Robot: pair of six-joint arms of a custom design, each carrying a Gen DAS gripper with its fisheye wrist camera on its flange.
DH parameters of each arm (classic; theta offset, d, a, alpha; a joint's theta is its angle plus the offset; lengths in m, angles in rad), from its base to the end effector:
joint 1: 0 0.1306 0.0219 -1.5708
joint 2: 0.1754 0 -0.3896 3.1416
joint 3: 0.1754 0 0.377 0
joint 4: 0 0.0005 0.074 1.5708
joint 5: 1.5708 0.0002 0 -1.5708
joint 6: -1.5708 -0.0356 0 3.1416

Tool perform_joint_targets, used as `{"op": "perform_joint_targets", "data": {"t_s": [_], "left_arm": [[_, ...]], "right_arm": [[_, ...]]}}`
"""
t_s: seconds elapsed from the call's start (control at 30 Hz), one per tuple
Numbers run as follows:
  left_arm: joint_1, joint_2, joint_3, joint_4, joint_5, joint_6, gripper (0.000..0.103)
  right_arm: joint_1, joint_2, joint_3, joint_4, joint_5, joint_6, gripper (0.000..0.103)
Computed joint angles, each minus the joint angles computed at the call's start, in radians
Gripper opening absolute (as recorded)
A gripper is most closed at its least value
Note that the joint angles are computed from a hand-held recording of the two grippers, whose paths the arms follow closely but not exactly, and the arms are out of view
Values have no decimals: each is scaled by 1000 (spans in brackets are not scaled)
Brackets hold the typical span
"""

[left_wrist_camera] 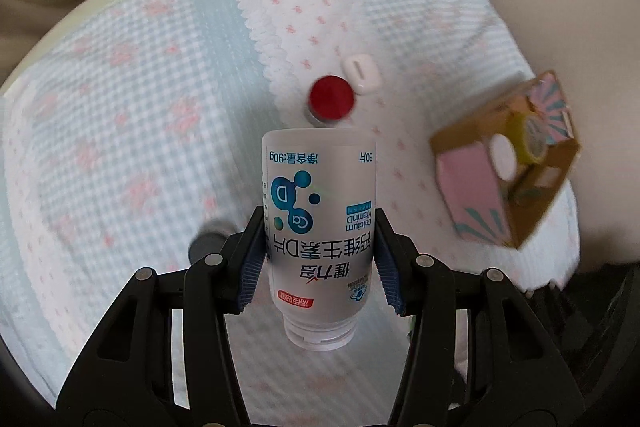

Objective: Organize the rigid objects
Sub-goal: 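Carry the bottle and green-labelled jar over the pink box with both tools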

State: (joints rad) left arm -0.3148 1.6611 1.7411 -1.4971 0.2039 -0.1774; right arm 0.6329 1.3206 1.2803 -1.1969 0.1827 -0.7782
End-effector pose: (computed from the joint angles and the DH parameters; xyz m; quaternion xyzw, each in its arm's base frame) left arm 0.4887 -0.1672 0.4290 0.2492 0.9601 -0.1065 0.0692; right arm 0.3307 0.2339 0.4009 0.0864 0.9783 0.0387 0.1842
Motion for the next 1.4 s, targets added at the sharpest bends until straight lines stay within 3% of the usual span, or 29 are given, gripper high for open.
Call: {"op": "perform_joint_targets", "data": {"t_s": [0.2, 0.37, 0.57, 0.73, 0.9, 1.1, 1.23, 1.4], "left_arm": [[-18, -126, -25, -74, 90, 32, 47], [-67, -178, -22, -89, 130, 92, 47], [-168, -193, 3, -82, 127, 198, 47], [-273, -182, 23, -41, 93, 324, 47], [-374, -142, 29, 22, 64, 499, 47], [-451, -70, 16, 104, 48, 646, 47], [-490, -2, 22, 149, 40, 698, 47], [-523, 99, 61, 183, 48, 732, 47]], "right_arm": [[3, -95, 79, -136, -24, -72, 66], [-6, -161, 142, -272, -1, -92, 66], [-108, -274, 141, -351, 3, -52, 66], [-281, -350, 126, -384, -35, 105, 66], [-569, -388, 99, -378, -183, 370, 66], [-876, -343, 77, -358, -328, 666, 66], [-1001, -287, 44, -322, -384, 804, 66], [-1087, -213, -13, -252, -419, 909, 66]]}}
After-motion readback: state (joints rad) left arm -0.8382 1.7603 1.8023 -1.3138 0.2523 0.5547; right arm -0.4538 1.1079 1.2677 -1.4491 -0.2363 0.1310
